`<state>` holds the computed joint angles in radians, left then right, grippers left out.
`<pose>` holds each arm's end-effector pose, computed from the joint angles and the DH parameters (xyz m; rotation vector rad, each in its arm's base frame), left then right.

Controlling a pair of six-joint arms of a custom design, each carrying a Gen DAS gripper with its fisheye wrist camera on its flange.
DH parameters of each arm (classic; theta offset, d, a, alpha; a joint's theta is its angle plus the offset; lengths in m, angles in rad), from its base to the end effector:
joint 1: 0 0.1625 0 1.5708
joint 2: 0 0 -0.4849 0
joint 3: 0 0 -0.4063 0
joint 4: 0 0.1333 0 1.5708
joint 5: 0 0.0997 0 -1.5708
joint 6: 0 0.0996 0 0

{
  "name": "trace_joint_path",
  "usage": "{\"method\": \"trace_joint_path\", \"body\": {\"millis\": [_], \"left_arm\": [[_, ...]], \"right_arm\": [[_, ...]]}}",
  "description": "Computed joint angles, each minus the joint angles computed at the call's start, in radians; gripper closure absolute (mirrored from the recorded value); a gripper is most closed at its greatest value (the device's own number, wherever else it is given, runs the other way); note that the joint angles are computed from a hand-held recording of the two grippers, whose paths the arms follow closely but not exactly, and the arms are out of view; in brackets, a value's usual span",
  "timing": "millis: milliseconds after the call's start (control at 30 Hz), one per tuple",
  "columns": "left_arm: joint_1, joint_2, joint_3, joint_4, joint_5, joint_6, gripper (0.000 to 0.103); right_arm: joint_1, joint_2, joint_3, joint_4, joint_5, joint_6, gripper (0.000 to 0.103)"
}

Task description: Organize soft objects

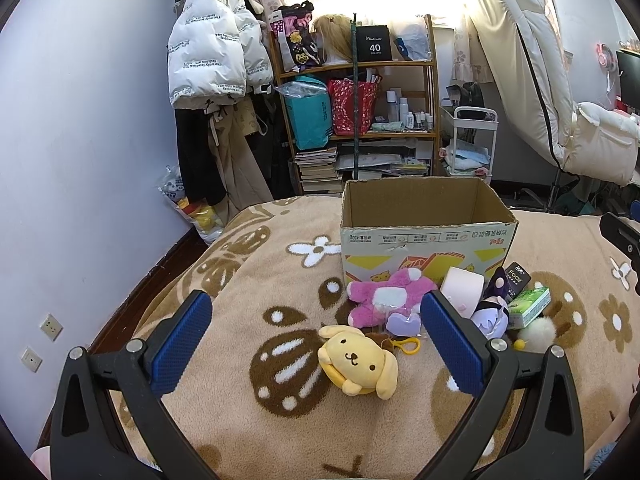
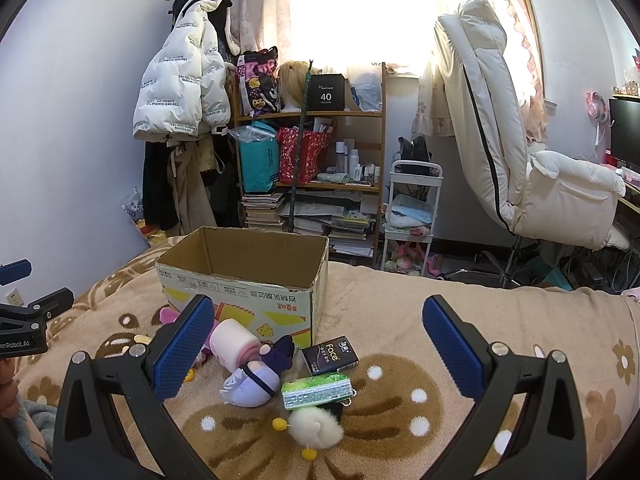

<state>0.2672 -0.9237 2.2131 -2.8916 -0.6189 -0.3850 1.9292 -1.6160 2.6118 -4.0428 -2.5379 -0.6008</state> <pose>-0.4320 -0.3406 0.1044 1.0319 2.1296 -0.9365 0.1409 -0.2299 0.3999 0.0620 -1.8237 1.3822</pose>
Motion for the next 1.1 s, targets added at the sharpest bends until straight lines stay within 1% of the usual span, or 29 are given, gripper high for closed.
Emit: {"method": "trace_joint_path", "body": {"millis": [1100], "left_arm": [[0.001, 0.007, 0.004, -0.012, 0.001, 0.004, 0.001]], "right_arm": [[-0.003, 0.002, 0.002, -0.004, 0.001, 0.001, 0.0]]}}
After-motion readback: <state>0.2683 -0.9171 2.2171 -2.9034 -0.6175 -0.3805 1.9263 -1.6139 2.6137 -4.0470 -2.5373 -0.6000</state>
